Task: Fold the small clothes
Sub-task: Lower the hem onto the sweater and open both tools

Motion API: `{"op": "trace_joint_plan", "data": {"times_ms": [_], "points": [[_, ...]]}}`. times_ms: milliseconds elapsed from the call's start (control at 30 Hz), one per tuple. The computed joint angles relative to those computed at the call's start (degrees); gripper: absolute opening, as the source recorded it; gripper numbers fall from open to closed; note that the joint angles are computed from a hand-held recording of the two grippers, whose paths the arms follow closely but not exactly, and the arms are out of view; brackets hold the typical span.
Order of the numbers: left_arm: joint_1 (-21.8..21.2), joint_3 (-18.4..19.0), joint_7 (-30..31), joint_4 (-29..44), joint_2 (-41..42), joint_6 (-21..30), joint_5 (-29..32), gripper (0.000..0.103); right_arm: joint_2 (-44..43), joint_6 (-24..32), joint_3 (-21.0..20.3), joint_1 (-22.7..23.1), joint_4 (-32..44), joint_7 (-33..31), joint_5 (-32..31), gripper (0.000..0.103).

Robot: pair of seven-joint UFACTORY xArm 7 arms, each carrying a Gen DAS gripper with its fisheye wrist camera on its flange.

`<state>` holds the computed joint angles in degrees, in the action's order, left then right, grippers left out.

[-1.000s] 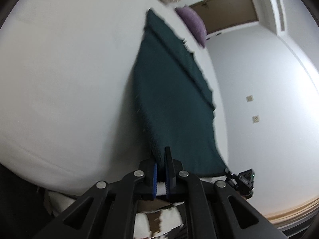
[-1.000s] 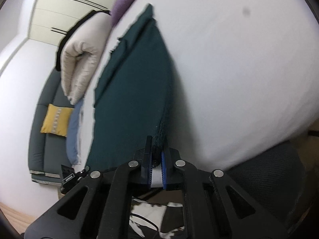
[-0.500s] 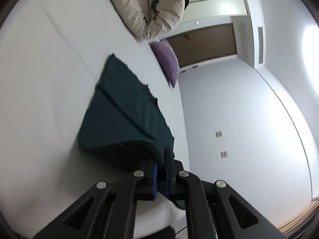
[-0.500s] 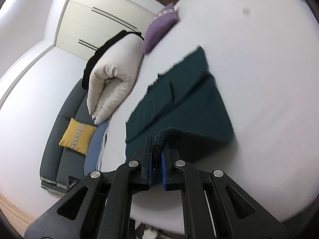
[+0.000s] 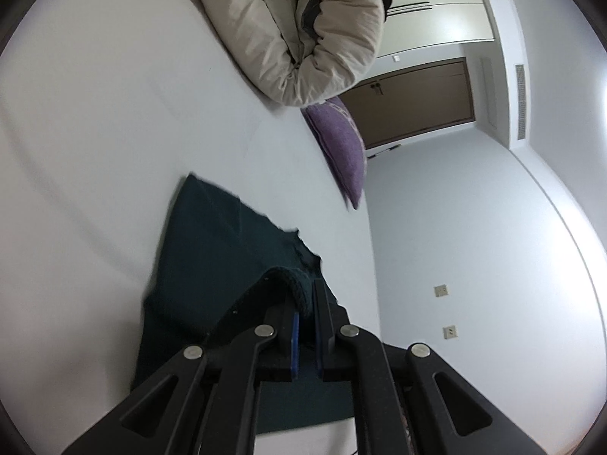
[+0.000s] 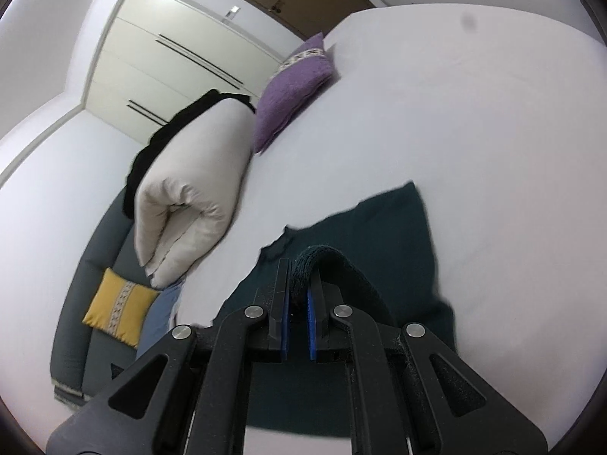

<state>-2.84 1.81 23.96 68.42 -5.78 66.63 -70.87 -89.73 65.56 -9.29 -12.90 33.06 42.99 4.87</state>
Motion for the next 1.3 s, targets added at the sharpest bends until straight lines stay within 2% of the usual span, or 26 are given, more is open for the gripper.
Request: {"op": "trace_joint_plan", "data": {"times_ms": [333,533,633,700,733,800,833,867,900,933,1067,1300], "points": [[-1.0,-6.0,-3.4,13.6,15.1,-8.7,5.9,0.006,18.7,-17.9,-2.7,-1.0,-4.4,-5.5,-0.5,0.006],[-0.7,-9.1,-5.8,19.6,22.0,-12.7,9.6,0.006,32.6,-27.1,-2.8,-1.3,-2.8,-9.6,0.6,0.006],[-1.3,-10.1,-8.3,21.9,24.7,-14.6,14.2,0.007,39.6,-30.6,-3.3,-0.9,-1.0,-11.9,1.5,0.006],[-1.7,-10.9,-10.1,23.8,27.2,-15.0,17.4,0.008,42.2,-28.6,-2.3,-2.2,-0.2,-12.7,0.8,0.007],[-1.9,-11.1,-11.5,24.3,27.9,-15.1,19.0,0.011,43.9,-28.6,-1.7,-2.9,0.2,-13.0,0.2,0.008],[-0.8,-12.2,-12.3,24.7,28.4,-14.2,18.8,0.034,45.9,-30.1,-2.1,-2.7,-0.1,-14.2,0.9,0.013],[-0.2,-12.7,-11.8,24.0,27.7,-14.8,17.6,0.041,45.5,-30.9,-1.7,-3.2,-0.8,-14.2,1.1,0.024],[0.1,-12.8,-11.4,23.1,26.5,-15.9,17.3,0.056,44.6,-32.2,-0.6,-4.5,-1.7,-13.5,0.6,0.034],[0.1,-12.6,-11.4,22.6,25.7,-16.6,17.8,0.066,42.7,-32.5,0.3,-5.8,-2.9,-12.9,-0.1,0.056],[0.1,-12.4,-10.8,21.7,24.3,-17.7,18.1,0.066,42.1,-33.2,1.0,-6.8,-3.3,-12.5,-0.7,0.064],[0.7,-11.8,-5.1,16.7,18.6,-17.9,17.3,0.066,38.2,-29.6,-0.2,-5.5,-3.2,-14.6,-0.3,0.064],[-2.5,-7.8,5.1,-0.8,3.7,-19.6,18.6,0.061,26.8,-17.7,3.9,-4.4,-5.4,-19.4,-5.3,0.059]]}}
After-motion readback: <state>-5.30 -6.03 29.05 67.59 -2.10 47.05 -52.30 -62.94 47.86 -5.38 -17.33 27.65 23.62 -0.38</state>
